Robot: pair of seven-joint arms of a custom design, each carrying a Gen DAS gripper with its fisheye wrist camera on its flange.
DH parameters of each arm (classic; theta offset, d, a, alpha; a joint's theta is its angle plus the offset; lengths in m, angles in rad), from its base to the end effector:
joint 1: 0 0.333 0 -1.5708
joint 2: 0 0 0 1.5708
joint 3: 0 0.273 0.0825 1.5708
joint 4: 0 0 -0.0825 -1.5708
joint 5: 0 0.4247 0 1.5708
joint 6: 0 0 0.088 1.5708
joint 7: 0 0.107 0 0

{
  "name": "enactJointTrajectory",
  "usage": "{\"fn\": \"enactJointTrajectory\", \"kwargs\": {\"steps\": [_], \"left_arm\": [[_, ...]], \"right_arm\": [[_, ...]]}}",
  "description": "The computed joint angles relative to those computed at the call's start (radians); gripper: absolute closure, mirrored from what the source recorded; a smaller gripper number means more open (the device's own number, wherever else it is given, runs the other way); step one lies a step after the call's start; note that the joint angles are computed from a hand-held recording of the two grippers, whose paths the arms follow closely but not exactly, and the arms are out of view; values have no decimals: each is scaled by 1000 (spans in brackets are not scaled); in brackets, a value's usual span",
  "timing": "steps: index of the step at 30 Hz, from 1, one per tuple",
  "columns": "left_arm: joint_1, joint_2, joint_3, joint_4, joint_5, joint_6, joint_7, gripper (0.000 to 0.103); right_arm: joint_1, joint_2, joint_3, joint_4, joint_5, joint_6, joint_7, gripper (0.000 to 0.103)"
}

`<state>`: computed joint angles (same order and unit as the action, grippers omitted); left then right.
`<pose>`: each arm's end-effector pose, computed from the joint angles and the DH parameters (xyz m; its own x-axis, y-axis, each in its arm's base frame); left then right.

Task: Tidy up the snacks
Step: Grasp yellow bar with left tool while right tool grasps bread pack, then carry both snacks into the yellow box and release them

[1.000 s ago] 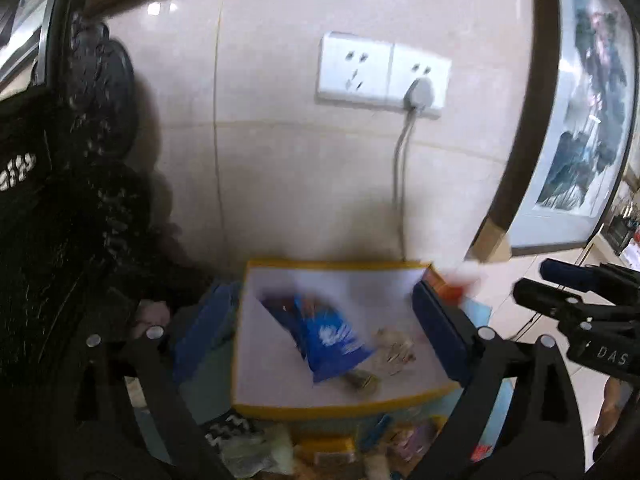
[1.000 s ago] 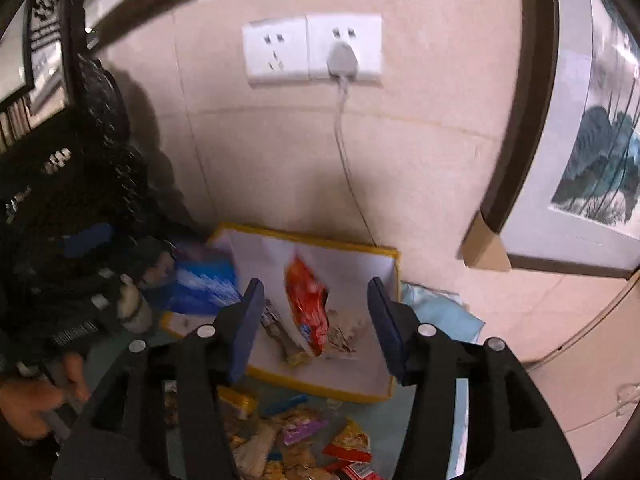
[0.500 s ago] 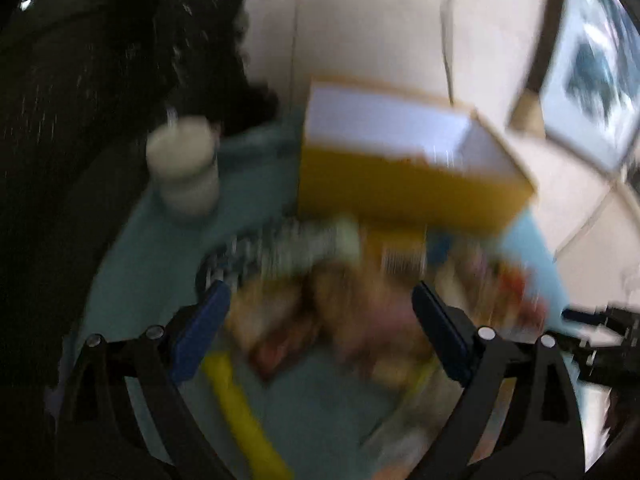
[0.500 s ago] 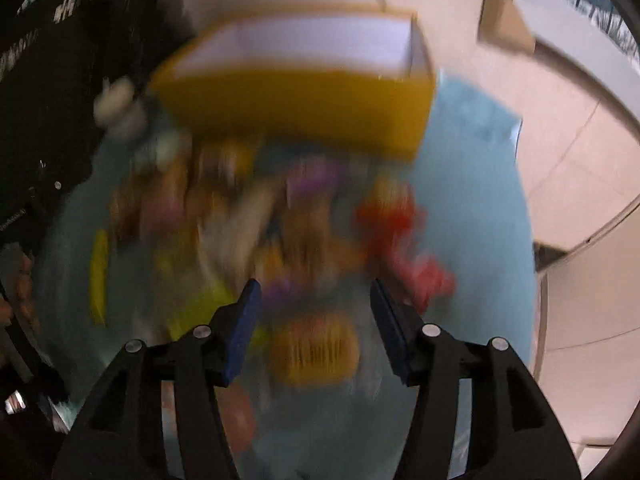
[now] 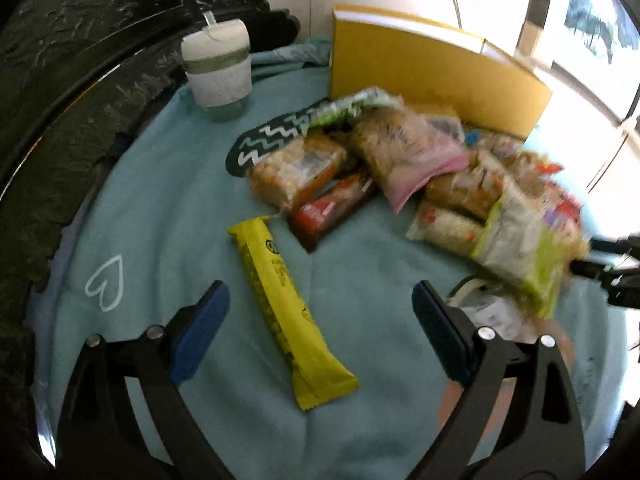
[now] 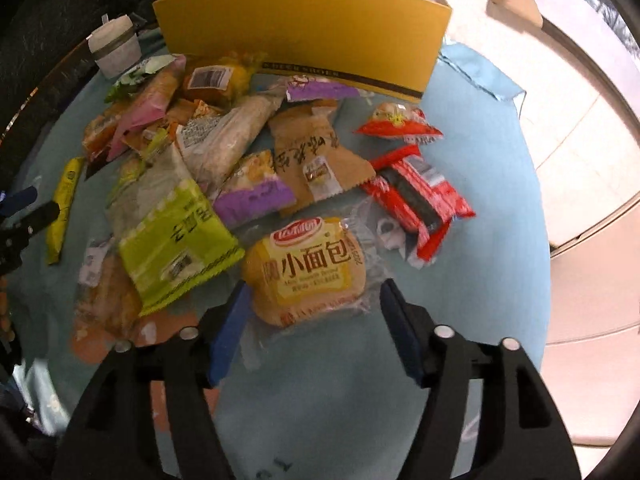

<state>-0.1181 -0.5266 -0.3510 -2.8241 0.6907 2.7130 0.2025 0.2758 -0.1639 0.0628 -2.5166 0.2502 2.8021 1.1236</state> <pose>0.3789 -0.1915 0.3065 0.3164 -0.9486 0.0020 -0.7560 -0.2534 -0.6035 0.4955 0.1614 0.3158 0.5335 -0.8453 0.0303 -0.7494 -0.4890 -0.4465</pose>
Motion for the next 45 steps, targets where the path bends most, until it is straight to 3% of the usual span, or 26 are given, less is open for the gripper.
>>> {"fn": "enactJointTrajectory", "kwargs": {"steps": [2, 3, 4, 6, 7, 9, 14, 32, 38, 45], "left_arm": [[20, 52, -5, 20, 9, -1, -17, 9], [14, 87, 13, 29, -15, -5, -10, 21], [14, 97, 18, 25, -17, 5, -20, 25], [33, 68, -14, 5, 48, 16, -69, 66], [31, 51, -7, -12, 50, 33, -82, 70], [26, 11, 19, -57, 40, 84, -88, 81], [1, -52, 21, -108, -29, 113, -46, 83], [-9, -271, -67, -136, -74, 183, 5, 83], [65, -289, -97, -38, -47, 222, 29, 83], [204, -217, -158, 151, 12, 270, 44, 83]], "right_arm": [[-17, 28, 25, 5, -82, 43, 57, 22], [-25, 37, 35, 6, -125, 62, 87, 21], [-32, 44, 44, 6, -170, 81, 124, 21], [-9, 50, 25, 19, -119, 57, 98, 28], [4, 48, 11, 26, -67, 40, 60, 39], [11, 44, 0, 29, -22, 29, 20, 45], [33, 2, -18, -2, 83, 26, -65, 55], [96, -244, -112, -83, 433, -30, -260, 56], [142, -339, -144, -43, 516, -34, -327, 56], [169, -337, -161, 81, 577, -19, -398, 56]]}}
